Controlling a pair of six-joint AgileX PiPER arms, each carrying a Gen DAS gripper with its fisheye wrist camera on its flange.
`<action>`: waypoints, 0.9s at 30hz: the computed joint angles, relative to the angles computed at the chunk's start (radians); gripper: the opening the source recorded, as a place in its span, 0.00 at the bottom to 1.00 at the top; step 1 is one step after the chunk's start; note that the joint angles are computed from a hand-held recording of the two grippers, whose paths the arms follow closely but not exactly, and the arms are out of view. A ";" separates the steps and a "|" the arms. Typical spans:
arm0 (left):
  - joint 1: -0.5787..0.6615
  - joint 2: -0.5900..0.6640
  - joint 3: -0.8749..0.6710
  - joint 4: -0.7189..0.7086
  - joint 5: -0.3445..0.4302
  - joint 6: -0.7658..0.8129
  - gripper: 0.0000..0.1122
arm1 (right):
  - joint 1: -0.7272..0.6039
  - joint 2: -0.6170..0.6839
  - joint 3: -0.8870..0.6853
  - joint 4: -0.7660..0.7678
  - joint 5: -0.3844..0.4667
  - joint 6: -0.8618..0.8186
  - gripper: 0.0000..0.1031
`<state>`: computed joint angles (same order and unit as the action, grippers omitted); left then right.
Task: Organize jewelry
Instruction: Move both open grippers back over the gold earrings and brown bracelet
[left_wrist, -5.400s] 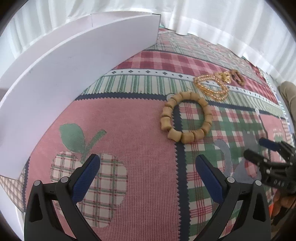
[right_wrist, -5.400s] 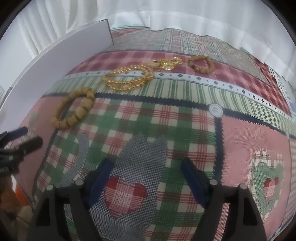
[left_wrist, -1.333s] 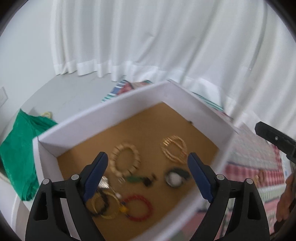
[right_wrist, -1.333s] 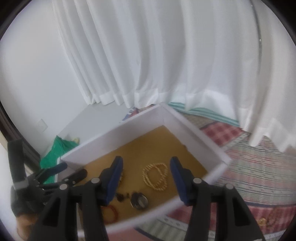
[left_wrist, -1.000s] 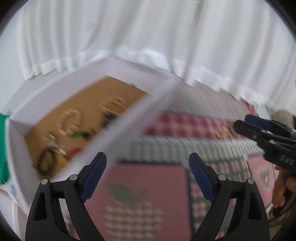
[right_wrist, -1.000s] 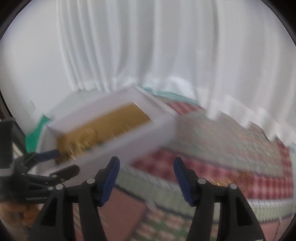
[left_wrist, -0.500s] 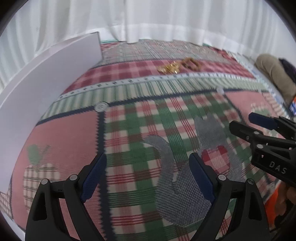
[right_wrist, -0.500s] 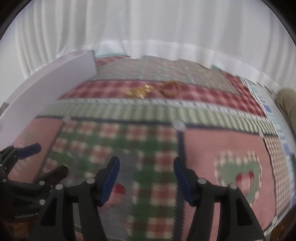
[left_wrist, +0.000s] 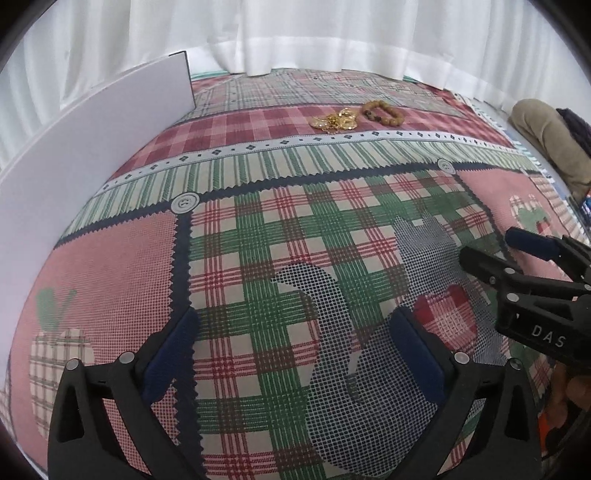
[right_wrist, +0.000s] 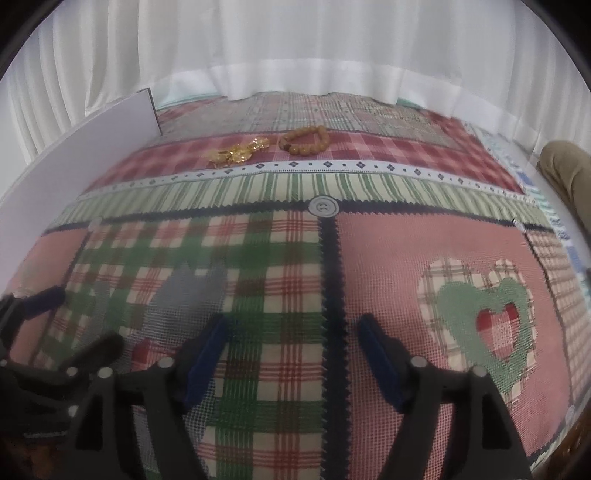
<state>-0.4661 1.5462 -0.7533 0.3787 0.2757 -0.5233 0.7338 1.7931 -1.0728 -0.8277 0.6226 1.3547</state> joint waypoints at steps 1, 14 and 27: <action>0.001 -0.004 0.004 -0.002 -0.001 0.004 0.91 | 0.009 0.006 -0.008 -0.011 0.014 0.006 0.74; -0.018 -0.007 -0.004 0.040 0.040 -0.078 0.91 | 0.003 -0.014 0.031 -0.049 -0.026 0.023 0.75; -0.045 -0.014 -0.021 0.059 0.120 -0.157 0.91 | -0.005 -0.001 -0.020 0.068 0.019 -0.083 0.75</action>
